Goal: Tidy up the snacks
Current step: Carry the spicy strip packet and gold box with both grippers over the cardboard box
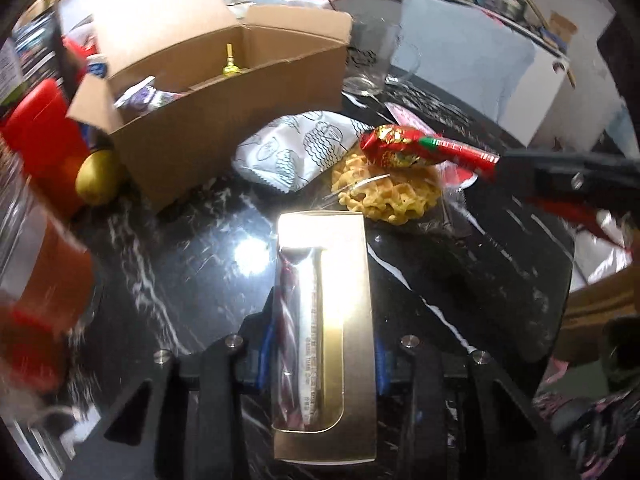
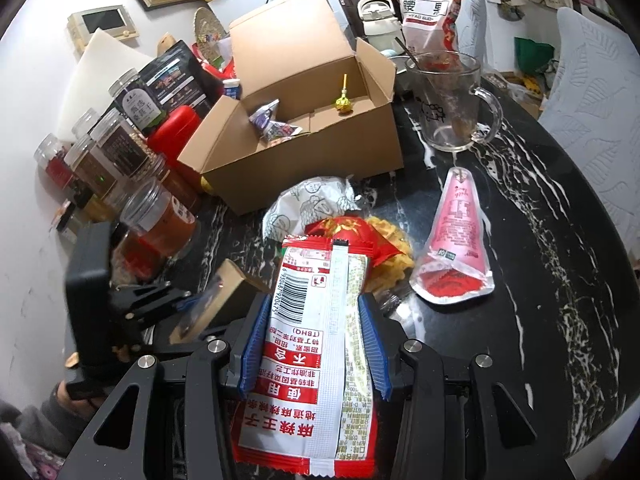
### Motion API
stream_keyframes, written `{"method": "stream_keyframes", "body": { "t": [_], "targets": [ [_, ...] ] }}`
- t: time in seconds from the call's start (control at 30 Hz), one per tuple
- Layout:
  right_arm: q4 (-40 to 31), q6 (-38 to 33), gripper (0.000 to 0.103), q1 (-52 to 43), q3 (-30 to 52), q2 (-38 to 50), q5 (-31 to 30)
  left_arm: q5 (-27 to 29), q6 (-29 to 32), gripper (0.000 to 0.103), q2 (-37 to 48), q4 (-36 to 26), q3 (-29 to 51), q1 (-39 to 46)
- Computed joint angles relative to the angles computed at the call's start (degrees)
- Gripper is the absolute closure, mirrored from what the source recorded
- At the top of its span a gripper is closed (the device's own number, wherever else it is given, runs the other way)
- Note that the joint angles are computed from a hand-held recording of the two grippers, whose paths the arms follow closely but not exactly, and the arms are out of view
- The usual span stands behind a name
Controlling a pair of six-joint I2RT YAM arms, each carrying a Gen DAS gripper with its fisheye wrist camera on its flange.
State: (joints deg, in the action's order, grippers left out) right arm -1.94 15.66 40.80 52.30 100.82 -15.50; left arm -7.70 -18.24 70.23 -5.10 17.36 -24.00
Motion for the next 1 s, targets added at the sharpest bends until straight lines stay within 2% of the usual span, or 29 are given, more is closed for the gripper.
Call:
{"method": "stream_keyframes", "body": {
  "t": [0.1,0.17,0.6,0.83,1.0],
  "targets": [
    [0.9,-0.1,0.059,0.4,-0.7,-0.1,0.0,-1.5,-3.4,0.066,-4.3,-2.6,-0.8,-1.4],
    [1.5,-0.2,0.059,0.8,-1.1,-0.1,0.1,-2.3,-4.8,0.066,-4.2,-2.4,-0.6,-1.9],
    [5.4,-1.0,0.059,2.6,-3.0,-0.5,-1.7,-10.5,-15.3,0.066,-20.8,-15.1,0.3,-7.4],
    [6.4,-2.1,0.059,3.4,-2.1,-1.2,-3.0,-14.3,-14.0,0.066,-24.0,-17.6,3.0,-7.2],
    [7.2,-3.6,0.059,3.9,-1.3,-2.5,-3.0,-15.6,-11.4,0.066,-24.2,-17.1,5.0,-5.6]
  ]
}}
